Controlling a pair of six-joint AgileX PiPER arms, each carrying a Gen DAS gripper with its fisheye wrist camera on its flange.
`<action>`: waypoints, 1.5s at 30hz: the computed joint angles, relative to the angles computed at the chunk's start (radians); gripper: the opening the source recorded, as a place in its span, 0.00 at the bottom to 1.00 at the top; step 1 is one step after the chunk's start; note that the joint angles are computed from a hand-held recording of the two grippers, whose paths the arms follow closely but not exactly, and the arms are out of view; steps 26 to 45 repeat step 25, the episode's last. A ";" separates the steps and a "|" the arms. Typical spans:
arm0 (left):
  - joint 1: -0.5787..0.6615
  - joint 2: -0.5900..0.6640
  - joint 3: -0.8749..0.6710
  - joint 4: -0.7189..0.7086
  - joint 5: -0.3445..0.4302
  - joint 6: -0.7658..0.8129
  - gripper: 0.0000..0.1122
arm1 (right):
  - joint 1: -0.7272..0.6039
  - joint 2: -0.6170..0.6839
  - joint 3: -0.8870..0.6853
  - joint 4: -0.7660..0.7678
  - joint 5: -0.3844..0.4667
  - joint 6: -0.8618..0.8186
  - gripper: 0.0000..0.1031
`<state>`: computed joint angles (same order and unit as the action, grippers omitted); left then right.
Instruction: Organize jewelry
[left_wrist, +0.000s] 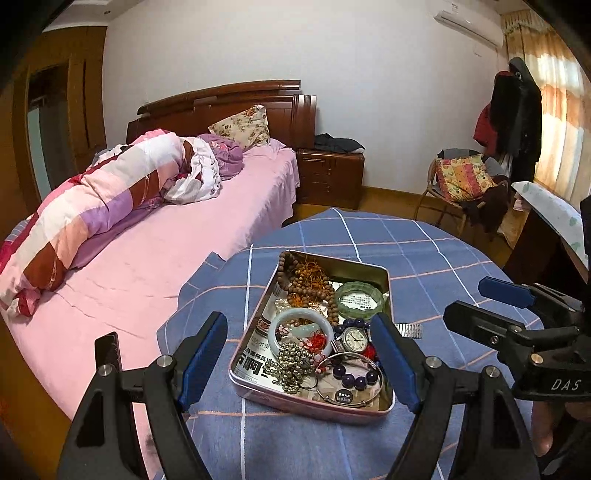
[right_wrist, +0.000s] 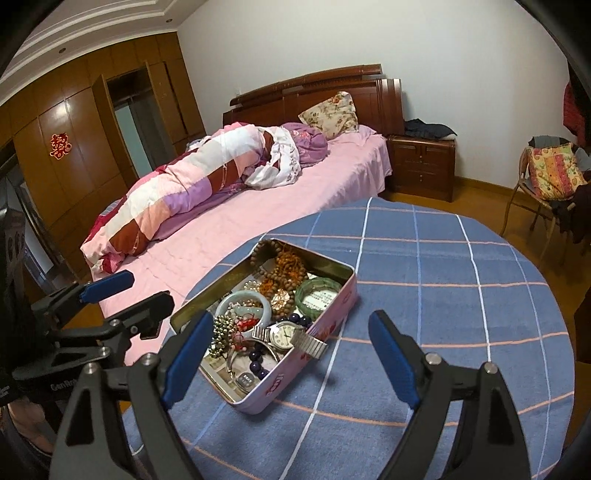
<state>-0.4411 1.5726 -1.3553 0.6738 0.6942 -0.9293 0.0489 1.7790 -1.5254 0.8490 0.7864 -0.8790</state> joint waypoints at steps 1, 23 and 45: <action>0.003 -0.003 0.001 -0.009 -0.005 0.007 0.71 | 0.001 -0.003 0.001 -0.001 -0.003 -0.001 0.86; 0.003 -0.002 0.009 -0.007 -0.002 0.009 0.71 | -0.002 -0.025 0.039 -0.008 -0.044 -0.015 0.88; 0.000 -0.002 0.007 -0.007 0.000 0.012 0.71 | -0.006 -0.022 0.038 -0.014 -0.046 -0.015 0.88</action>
